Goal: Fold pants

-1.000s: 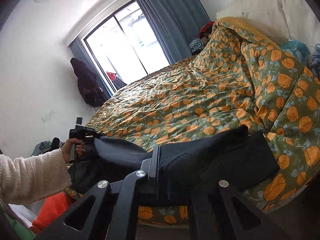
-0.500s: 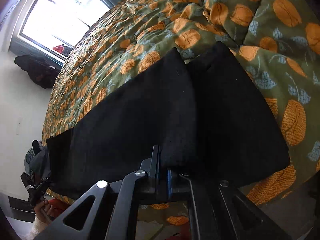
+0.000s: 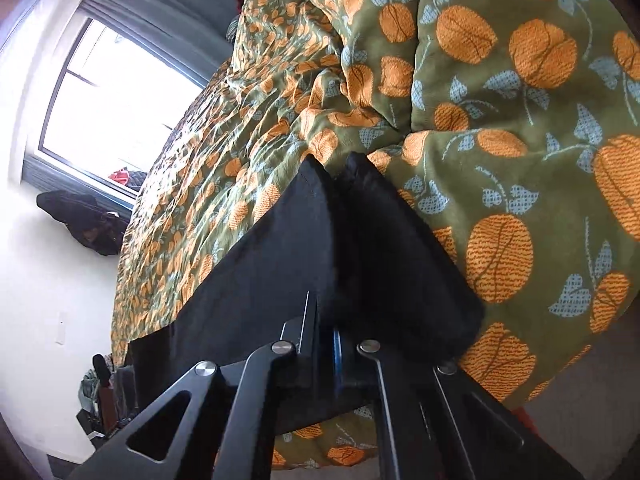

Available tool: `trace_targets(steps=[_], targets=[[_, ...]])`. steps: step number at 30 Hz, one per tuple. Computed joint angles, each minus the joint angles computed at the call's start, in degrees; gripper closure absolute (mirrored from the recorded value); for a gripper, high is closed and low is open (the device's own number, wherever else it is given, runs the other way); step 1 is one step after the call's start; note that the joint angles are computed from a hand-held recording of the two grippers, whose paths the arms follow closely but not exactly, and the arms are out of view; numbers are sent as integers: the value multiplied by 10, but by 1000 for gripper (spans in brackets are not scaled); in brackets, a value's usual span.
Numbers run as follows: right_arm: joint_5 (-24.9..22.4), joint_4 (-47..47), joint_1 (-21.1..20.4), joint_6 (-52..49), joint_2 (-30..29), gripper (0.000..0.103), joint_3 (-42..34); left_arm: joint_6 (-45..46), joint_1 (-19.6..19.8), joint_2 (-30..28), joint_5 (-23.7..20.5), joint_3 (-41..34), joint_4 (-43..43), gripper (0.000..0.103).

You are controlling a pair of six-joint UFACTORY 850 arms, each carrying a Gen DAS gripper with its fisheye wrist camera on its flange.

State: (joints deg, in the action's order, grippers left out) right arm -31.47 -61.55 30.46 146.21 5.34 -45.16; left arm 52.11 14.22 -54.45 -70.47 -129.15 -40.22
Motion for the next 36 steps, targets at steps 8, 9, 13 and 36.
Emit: trace_targets(steps=[8, 9, 13, 36], targets=[[-147, 225, 10, -229, -43, 98, -67, 26, -13, 39, 24, 87, 43, 95], [-146, 231, 9, -235, -40, 98, -64, 24, -14, 36, 22, 83, 44, 95], [-154, 250, 6, -261, -49, 98, -70, 39, -16, 50, 34, 105, 44, 95], [-369, 150, 79, -144, -54, 29, -113, 43, -26, 152, 167, 215, 157, 40]])
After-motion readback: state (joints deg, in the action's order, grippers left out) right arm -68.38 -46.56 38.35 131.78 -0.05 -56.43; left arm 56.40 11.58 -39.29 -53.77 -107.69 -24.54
